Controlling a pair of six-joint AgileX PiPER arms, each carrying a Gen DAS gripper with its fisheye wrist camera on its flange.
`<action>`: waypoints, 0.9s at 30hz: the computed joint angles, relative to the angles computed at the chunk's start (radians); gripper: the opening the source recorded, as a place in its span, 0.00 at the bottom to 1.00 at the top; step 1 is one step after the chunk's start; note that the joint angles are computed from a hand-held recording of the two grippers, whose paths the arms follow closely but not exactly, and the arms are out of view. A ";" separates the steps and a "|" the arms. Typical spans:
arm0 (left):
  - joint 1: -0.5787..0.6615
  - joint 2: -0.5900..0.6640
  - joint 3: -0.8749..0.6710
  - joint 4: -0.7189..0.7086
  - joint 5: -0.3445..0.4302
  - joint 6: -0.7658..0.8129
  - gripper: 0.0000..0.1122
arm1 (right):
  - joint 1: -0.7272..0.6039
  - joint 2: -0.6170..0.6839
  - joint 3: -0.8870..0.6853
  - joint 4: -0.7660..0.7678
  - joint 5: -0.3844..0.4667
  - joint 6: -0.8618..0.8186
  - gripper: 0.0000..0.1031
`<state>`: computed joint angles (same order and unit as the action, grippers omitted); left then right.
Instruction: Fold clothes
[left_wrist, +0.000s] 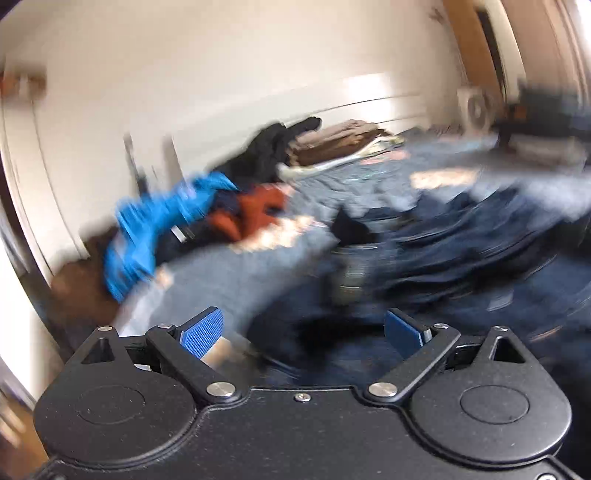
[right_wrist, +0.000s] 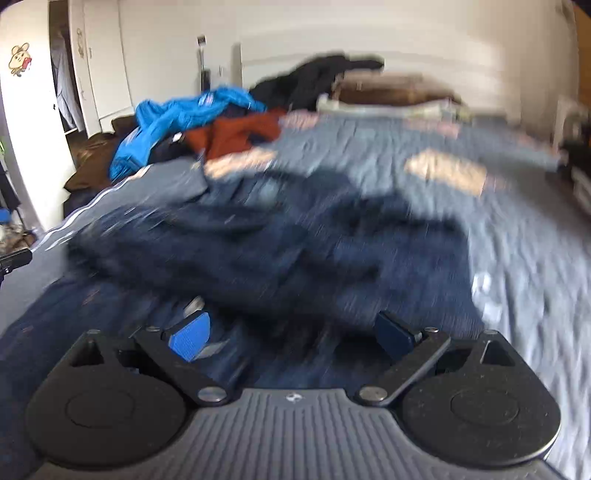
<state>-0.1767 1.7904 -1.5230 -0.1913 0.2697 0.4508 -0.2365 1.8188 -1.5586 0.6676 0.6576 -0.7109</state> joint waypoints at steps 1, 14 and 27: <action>0.000 -0.034 0.022 -0.099 0.041 0.047 0.84 | -0.004 -0.040 0.040 0.003 0.031 0.018 0.93; -0.155 -0.365 0.428 0.033 0.036 -0.339 0.84 | 0.052 -0.560 0.574 -0.103 0.000 0.149 0.93; -0.172 -0.566 0.508 0.211 0.139 -0.491 0.85 | 0.022 -0.840 0.667 -0.104 0.110 0.180 0.93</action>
